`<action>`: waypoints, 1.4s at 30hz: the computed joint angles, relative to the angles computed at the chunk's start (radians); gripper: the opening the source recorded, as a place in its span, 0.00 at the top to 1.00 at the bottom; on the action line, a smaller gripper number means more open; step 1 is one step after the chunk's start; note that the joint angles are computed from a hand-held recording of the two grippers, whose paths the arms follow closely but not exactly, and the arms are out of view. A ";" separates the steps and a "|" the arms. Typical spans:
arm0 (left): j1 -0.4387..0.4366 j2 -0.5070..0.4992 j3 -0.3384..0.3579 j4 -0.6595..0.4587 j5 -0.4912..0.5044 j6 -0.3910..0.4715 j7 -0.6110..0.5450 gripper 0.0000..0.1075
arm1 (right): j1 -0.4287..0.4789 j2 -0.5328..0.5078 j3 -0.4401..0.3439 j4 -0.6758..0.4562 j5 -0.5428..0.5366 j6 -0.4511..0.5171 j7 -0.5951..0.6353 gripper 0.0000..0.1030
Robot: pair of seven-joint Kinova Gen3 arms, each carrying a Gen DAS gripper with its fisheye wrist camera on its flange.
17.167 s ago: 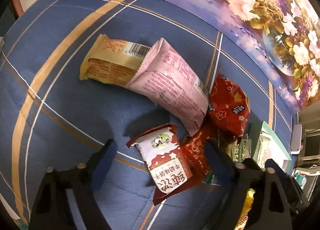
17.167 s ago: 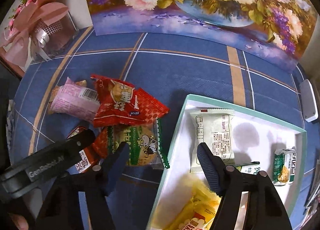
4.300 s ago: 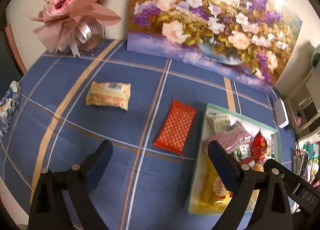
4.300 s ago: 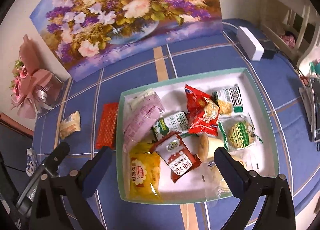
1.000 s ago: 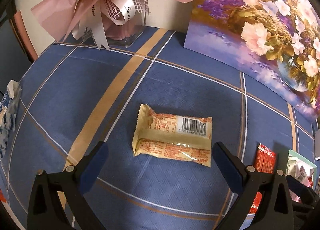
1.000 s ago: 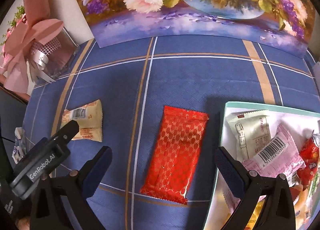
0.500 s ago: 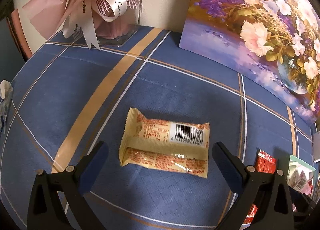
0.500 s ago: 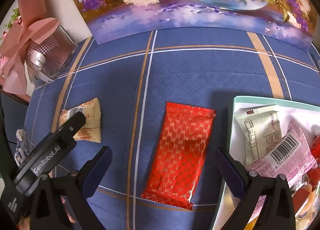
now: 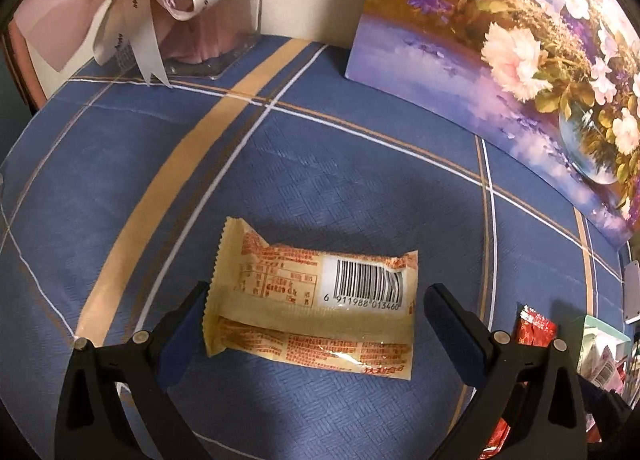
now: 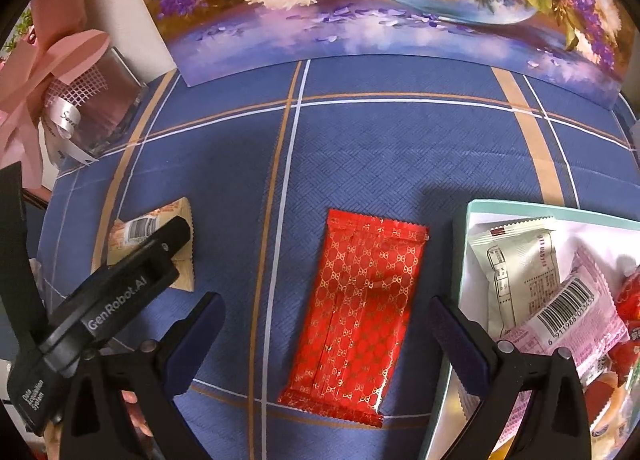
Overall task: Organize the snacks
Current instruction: 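Move both open tools back toward the cream bun and red patterned bar, then grasp the cream bread bun with the left tool while the right tool grasps the red bar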
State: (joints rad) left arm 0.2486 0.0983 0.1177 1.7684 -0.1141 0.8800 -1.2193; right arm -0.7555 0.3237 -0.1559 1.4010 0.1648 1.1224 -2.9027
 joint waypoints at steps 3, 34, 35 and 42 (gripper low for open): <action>0.009 0.003 0.003 0.004 -0.028 0.003 -0.006 0.09 | -0.003 0.010 0.001 -0.014 0.002 0.017 -0.002 0.01; -0.151 -0.054 -0.050 0.029 0.145 0.038 -0.354 0.14 | -0.062 0.173 0.040 -0.236 -0.029 0.242 -0.002 0.16; -0.154 -0.057 -0.051 0.031 0.150 0.037 -0.360 0.14 | -0.066 0.173 0.042 -0.236 -0.025 0.238 -0.007 0.16; -0.165 -0.077 -0.053 0.044 0.162 0.040 -0.384 0.14 | -0.084 0.174 0.026 -0.241 -0.002 0.157 0.049 0.21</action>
